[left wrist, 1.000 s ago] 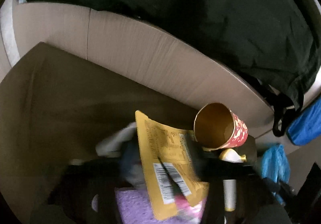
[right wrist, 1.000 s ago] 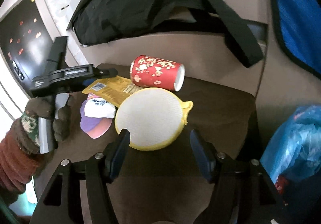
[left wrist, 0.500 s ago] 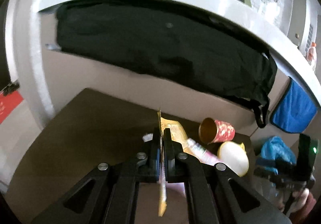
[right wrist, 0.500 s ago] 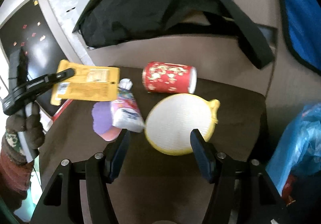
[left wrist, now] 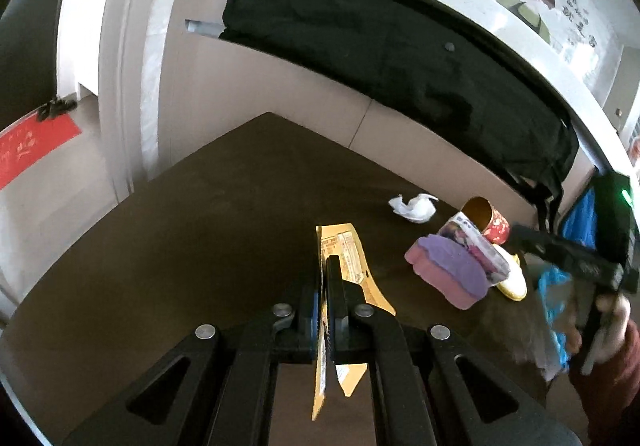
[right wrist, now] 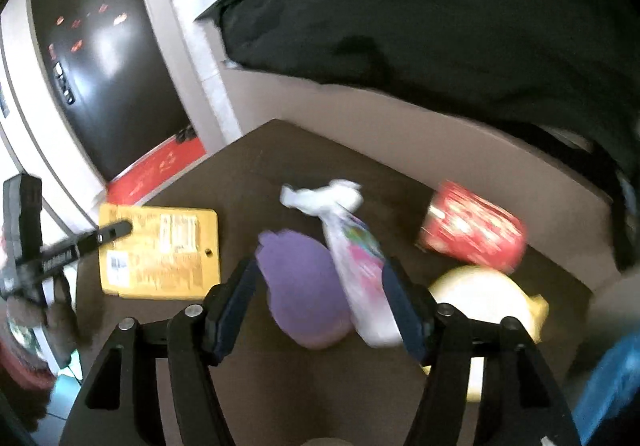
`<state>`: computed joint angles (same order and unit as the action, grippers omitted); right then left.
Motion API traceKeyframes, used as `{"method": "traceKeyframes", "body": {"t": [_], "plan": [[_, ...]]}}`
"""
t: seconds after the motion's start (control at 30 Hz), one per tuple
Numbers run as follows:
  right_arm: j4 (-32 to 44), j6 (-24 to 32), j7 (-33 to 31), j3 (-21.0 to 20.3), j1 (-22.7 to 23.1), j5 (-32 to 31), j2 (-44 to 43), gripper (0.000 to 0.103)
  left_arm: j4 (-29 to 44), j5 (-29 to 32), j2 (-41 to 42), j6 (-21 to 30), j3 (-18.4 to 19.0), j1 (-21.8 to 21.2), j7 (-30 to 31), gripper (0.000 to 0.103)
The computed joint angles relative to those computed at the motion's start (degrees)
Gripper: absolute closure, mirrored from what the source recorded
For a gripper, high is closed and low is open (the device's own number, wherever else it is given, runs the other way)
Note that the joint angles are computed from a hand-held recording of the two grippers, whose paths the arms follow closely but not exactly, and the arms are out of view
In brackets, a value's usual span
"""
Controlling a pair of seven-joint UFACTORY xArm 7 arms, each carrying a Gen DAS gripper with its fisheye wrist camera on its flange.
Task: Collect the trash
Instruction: 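Grasp the yellow snack packet with the left tool while the right tool grasps a white tissue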
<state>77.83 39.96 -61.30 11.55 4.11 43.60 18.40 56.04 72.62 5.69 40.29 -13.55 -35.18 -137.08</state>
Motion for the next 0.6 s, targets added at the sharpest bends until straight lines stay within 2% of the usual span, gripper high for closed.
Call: {"method": "traceKeyframes", "body": {"t": [0.1,0.17,0.23,0.37,0.43,0.5,0.6], "plan": [[5.94,-2.74,9.32,-1.18,5.14,-9.09,5.67,0.04,-1.03,3.1,0.14,-1.77,0.28,0.18,-3.2,0.1],[10.89,-2.36,15.82,-1.98,7.54,-15.04,9.89,0.04,-1.61,5.44,0.39,-3.71,0.69,0.7,-5.6,0.097],[19.75,2.32,24.55,-3.46,9.84,-20.44,16.16,0.04,-1.8,8.04,1.08,-6.25,1.28,1.54,-7.53,0.095],[33.43,9.68,36.07,-4.39,11.7,-26.65,25.45,0.04,-1.2,11.63,2.61,-9.2,2.05,2.49,-9.62,0.074],[36.56,11.15,38.52,-4.31,12.23,-29.64,27.83,0.04,-0.94,13.36,3.18,-10.47,2.36,2.82,-11.14,0.071],[34.83,9.46,38.55,-3.36,11.69,-30.93,27.41,0.045,-0.52,14.85,3.76,-11.67,2.59,3.12,-12.73,0.07],[28.62,4.88,34.94,-0.79,9.33,-30.07,24.41,0.069,0.03,16.25,4.43,-12.68,2.76,3.41,-14.72,0.069]]}}
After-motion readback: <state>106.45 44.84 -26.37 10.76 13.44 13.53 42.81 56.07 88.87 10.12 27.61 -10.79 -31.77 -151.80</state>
